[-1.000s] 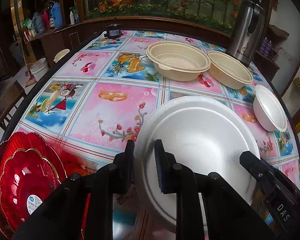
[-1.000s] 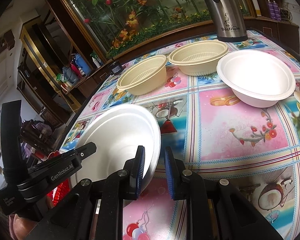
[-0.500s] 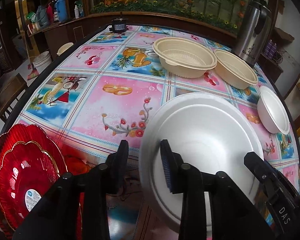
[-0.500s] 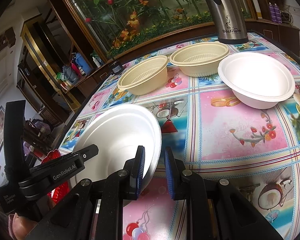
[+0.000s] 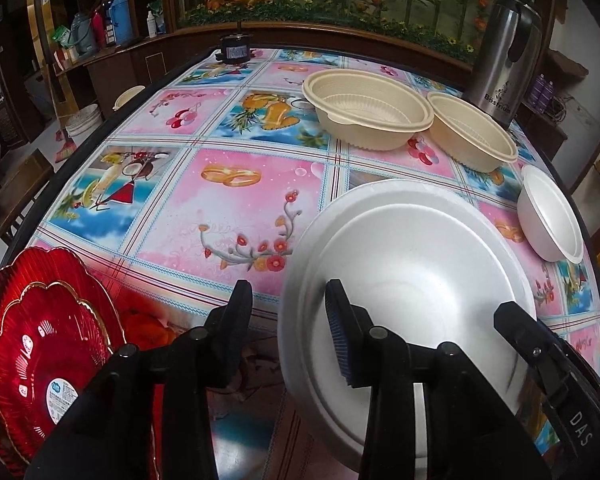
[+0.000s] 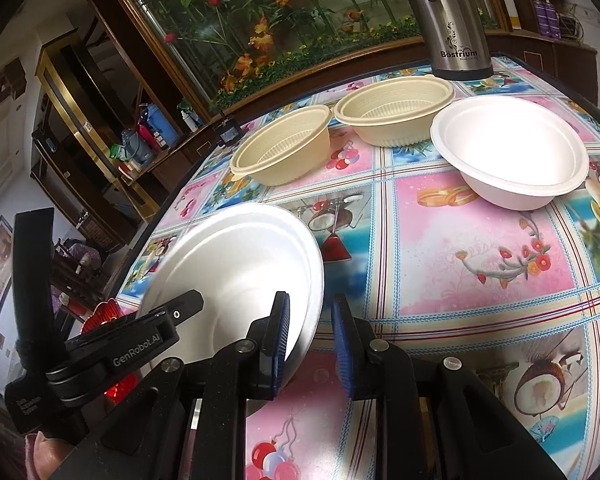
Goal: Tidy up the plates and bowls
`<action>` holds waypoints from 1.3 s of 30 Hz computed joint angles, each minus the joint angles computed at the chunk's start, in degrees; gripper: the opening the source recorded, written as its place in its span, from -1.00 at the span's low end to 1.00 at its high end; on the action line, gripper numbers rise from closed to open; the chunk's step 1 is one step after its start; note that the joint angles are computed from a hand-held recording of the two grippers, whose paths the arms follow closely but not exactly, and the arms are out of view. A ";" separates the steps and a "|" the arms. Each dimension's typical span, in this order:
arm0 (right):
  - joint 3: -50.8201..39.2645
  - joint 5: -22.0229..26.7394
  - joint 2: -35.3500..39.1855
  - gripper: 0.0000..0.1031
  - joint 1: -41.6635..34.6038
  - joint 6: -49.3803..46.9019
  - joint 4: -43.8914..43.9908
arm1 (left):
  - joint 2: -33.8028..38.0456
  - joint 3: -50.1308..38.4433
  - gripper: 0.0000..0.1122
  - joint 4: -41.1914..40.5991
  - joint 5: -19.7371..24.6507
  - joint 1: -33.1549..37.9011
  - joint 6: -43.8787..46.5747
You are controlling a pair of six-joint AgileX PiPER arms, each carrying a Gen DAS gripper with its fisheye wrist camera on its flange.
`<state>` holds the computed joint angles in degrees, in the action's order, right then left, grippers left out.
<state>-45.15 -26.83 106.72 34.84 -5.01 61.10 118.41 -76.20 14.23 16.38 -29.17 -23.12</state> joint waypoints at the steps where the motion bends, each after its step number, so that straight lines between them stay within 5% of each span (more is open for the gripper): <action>1: 0.12 -0.12 -0.07 -0.53 0.07 0.23 -0.11 | 0.06 -0.08 -0.37 0.51 0.08 -0.05 -0.47; 8: 0.75 -0.68 -0.57 -0.42 0.03 2.51 -1.73 | 0.87 -0.97 -0.12 3.86 0.86 -0.54 -4.20; 25: 0.33 -2.50 0.01 -0.43 1.29 0.59 1.24 | -0.57 0.57 -0.12 8.04 -0.47 -1.19 -6.63; 39: -1.52 -4.29 1.11 -0.62 3.35 -8.77 8.85 | -2.14 2.54 -0.62 3.12 -2.02 -0.79 0.11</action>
